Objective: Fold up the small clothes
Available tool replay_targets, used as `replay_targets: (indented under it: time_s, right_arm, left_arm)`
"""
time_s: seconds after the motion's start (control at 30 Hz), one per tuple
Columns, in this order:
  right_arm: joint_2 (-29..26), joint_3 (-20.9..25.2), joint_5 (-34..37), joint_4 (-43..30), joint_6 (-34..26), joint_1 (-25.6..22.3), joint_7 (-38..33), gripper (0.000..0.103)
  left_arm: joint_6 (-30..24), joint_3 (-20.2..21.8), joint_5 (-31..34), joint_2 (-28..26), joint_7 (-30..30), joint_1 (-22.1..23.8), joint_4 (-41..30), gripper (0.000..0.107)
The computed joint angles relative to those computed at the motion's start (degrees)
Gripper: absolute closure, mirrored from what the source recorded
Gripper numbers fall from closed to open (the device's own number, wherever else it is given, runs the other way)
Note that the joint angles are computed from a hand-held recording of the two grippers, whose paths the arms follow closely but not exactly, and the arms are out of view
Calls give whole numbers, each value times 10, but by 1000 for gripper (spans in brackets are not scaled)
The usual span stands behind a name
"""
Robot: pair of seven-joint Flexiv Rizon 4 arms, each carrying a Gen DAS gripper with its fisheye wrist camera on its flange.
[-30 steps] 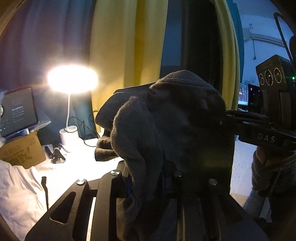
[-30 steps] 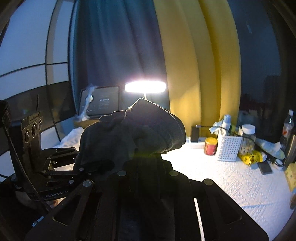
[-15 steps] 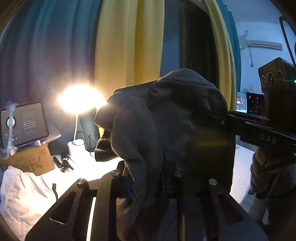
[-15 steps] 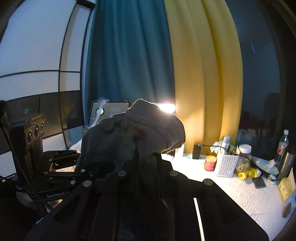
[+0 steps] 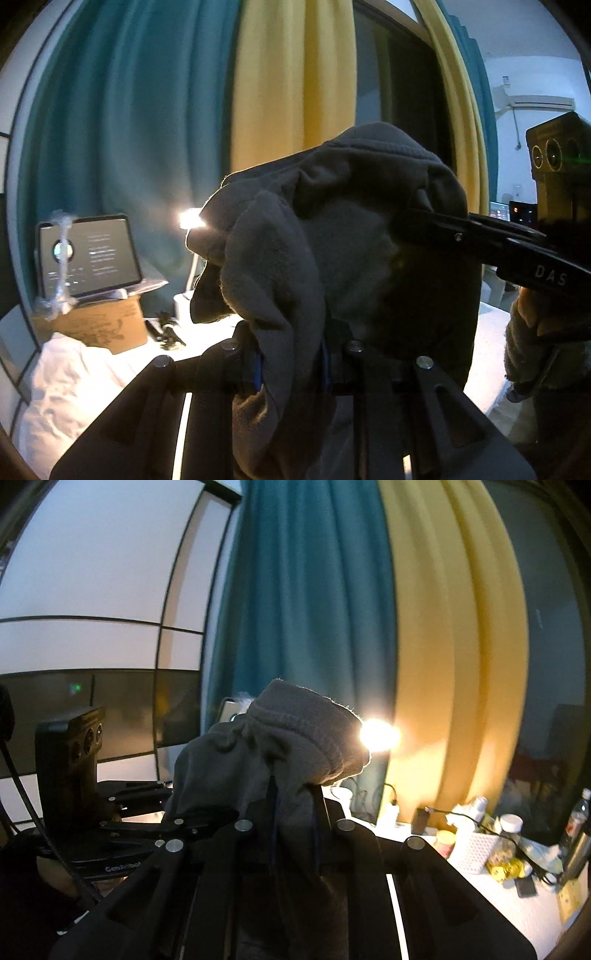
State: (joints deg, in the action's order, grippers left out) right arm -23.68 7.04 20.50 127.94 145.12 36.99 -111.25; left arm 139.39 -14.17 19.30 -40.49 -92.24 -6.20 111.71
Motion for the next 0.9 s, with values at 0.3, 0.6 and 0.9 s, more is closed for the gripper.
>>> replay_targets:
  time_s: [0.3,0.6,0.9]
  right_arm:
    - [-6,11,-43,-16,-8,10,4,88]
    - [-11,19,-67,-14,-17,22,14,88]
    - [-37,6,-75,-31,-56,16,51,88]
  left_arm:
    - [42,36,-30,32,16,7,56,86]
    - [53,48,-31,42,19,26,89,86]
    - [4,29,-14,23,19,42,70,86]
